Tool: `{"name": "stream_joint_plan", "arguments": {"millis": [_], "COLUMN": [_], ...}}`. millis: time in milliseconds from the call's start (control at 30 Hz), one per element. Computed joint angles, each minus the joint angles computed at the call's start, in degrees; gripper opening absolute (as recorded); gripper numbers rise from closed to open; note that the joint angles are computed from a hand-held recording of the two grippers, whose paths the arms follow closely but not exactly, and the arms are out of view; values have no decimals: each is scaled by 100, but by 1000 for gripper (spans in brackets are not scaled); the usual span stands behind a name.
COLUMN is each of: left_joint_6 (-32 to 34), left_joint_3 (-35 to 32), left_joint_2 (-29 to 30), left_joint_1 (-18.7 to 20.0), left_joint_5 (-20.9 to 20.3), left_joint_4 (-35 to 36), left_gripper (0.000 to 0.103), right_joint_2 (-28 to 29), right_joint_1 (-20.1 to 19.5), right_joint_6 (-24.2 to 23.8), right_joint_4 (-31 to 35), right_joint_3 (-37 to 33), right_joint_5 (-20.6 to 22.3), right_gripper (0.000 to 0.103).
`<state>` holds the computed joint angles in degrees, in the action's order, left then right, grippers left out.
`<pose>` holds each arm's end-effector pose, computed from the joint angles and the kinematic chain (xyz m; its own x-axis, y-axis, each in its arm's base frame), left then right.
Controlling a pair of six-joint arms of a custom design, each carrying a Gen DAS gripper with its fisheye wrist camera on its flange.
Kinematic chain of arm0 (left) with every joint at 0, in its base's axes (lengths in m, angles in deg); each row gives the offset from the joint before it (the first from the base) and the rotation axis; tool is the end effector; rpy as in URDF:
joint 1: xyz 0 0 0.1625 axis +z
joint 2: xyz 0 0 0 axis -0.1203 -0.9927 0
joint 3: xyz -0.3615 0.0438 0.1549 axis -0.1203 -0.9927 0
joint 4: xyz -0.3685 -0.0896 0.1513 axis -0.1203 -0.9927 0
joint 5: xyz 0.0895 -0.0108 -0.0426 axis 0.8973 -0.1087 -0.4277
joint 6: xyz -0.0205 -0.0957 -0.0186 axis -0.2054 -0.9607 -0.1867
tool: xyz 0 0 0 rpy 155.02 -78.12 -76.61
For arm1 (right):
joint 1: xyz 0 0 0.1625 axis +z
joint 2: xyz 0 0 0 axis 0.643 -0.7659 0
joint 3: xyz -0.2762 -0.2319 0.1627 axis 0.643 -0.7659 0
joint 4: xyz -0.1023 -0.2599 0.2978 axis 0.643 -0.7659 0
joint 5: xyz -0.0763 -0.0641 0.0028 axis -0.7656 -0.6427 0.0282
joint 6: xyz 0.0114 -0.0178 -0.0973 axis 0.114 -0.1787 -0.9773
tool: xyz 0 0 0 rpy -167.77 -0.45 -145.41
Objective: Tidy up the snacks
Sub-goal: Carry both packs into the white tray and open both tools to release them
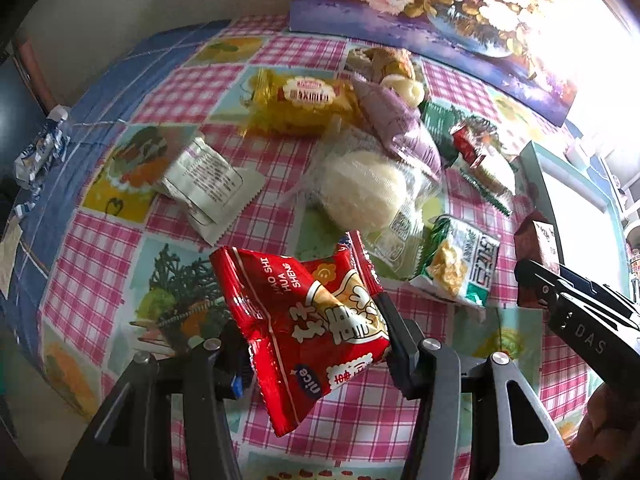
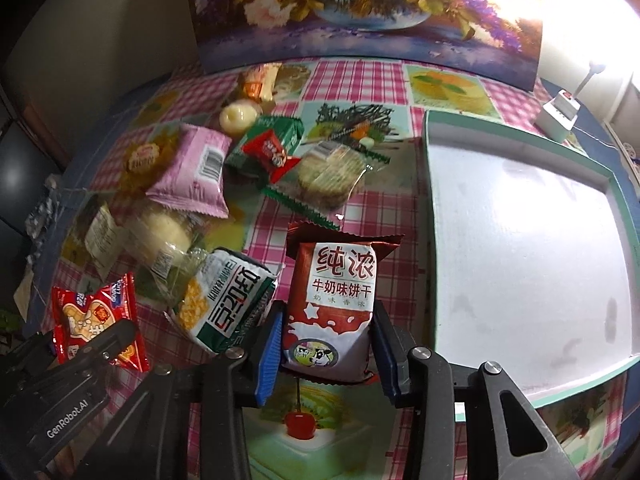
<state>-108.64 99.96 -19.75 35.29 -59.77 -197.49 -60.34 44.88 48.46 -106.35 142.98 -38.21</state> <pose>-0.3748 -0.4300 -0.0121 -0.6983 -0.3464 -0.6264 0.0317 0.8592 -0.5106 0.0454 -0.4982 0.3129 -0.7575 -0.3129 0.5729 -0.4508 0.8855 -0.1126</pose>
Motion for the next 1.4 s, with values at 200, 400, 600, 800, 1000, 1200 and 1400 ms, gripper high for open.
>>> {"name": "stream_joint_plan", "arguments": {"millis": [200,400,600,800,1000,1200,1400], "left_joint_6": [-1,468,1391,2103,2686,3264,3747], "left_joint_3": [-420,-1305,-2479,-3629,-4563,-5366,-6454], "left_joint_2": [156,603,1327,2104,2832,3526,4275], "left_joint_1": [-98,-161,-86,13,158,326,515], "left_joint_5": [138,325,483,382,246,109,98], "left_joint_4": [402,798,693,684,412,142,348], "left_gripper": [55,55,55,55,55,55,55], "right_joint_2": [-161,-223,-89,37,197,402,766], "right_joint_1": [-19,-44,-96,-333,-630,-866,-1038], "right_joint_6": [63,53,100,413,733,838,860], "right_joint_4": [-53,-616,-1438,-1503,-1504,-1500,-1277], "right_joint_3": [-8,-39,-226,-662,-1112,-1536,-2083], "right_joint_5": [172,345,1,-217,-324,-471,-588], "right_gripper": [43,44,44,44,44,44,44]}}
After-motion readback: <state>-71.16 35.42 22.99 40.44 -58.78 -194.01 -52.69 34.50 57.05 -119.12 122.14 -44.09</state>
